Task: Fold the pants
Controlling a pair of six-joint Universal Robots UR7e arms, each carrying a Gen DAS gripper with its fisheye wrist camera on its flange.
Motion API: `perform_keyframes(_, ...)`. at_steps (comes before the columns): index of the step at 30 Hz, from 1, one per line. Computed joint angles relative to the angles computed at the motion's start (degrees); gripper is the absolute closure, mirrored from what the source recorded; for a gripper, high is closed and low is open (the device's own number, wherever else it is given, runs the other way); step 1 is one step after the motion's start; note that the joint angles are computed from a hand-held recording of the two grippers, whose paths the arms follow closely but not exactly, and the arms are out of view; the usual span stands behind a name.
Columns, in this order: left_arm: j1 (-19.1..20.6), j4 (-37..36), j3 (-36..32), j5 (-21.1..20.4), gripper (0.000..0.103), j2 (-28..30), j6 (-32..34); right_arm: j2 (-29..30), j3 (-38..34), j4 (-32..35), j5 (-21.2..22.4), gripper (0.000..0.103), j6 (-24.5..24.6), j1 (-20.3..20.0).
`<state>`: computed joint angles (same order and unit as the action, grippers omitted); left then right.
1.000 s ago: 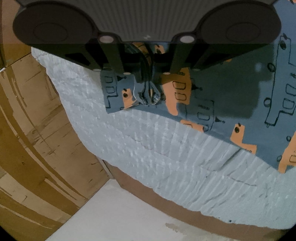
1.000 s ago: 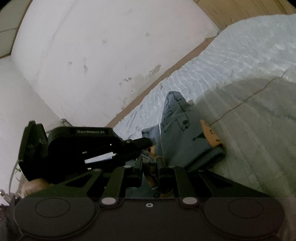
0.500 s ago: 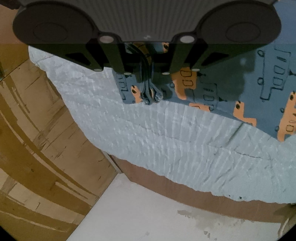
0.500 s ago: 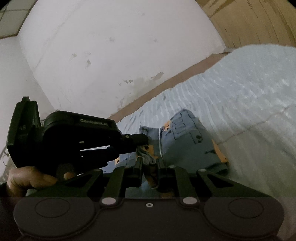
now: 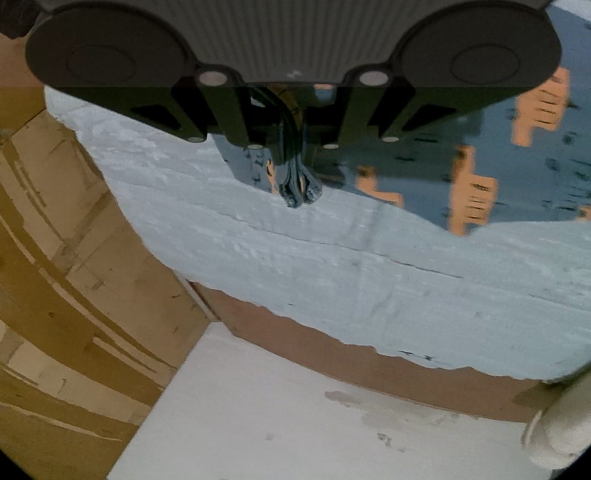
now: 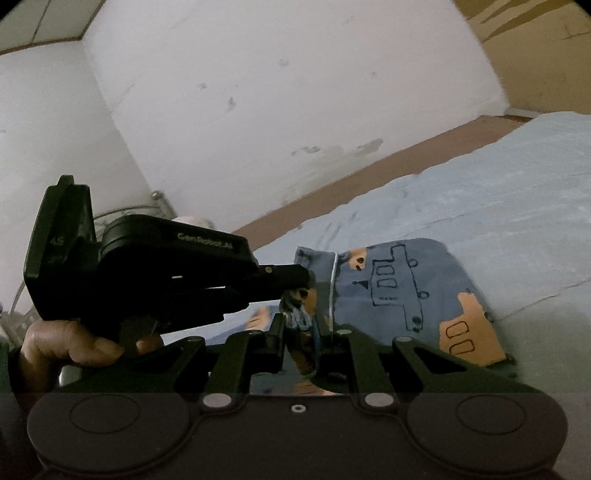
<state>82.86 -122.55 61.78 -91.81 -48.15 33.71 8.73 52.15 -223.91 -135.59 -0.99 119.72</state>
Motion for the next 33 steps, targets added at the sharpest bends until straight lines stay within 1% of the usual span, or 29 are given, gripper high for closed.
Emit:
perform_keyframes(6, 0.35, -1.74, -0.93, 4.64, 0.095, -0.28, 3.84, 1.12, -3.55, 6.93, 3.73, 0.087, 1.13, -0.09)
perform_keyframes(12, 1.45, -1.52, -3.20, 7.20, 0.095, 0.44, 4.62, 1.40, -5.33, 12.79, 6.05, 0.087, 3.00, -0.43)
perform_keyframes(14, 1.98, -1.11, -4.38, 7.64, 0.095, 0.90, 4.80, 1.49, -6.01, 14.39, 6.93, 0.087, 2.95, -0.51)
perform_keyframes(18, 3.10, 0.64, -7.46, 8.09, 0.095, 2.60, 4.22, 2.76, -9.57, 19.26, 7.80, 0.087, 2.56, -0.74)
perform_keyframes(23, 4.49, 2.84, -10.61, 7.77, 0.095, 4.70, 3.40, 5.65, -15.82, 25.64, 7.21, 0.087, 1.22, -1.20)
perform_keyframes(26, 5.02, 3.70, -11.30, 7.40, 0.095, 5.21, 2.72, 7.01, -18.59, 28.26, 6.66, 0.087, 0.52, -1.25)
perform_keyframes(28, 5.37, 4.28, -11.73, 6.97, 0.095, 5.32, 2.57, 7.15, -18.84, 28.71, 6.48, 0.082, -0.28, -1.21)
perform_keyframes(30, 5.64, 4.95, -12.48, 6.66, 0.095, 5.71, 2.05, 6.59, -16.79, 26.73, 5.89, 0.078, -1.78, -0.84)
perform_keyframes(31, 5.76, 5.23, -12.73, 6.56, 0.095, 5.83, 2.02, 6.25, -15.91, 25.80, 5.49, 0.070, -2.91, -0.67)
perform_keyframes(32, 5.81, 5.30, -12.77, 6.57, 0.095, 5.86, 2.01, 6.04, -14.96, 24.67, 4.80, 0.065, -4.07, -0.46)
perform_keyframes(33, 5.79, 5.32, -12.62, 6.70, 0.095, 5.78, 1.93, 5.42, -13.67, 23.70, 4.08, 0.054, -5.05, -0.34)
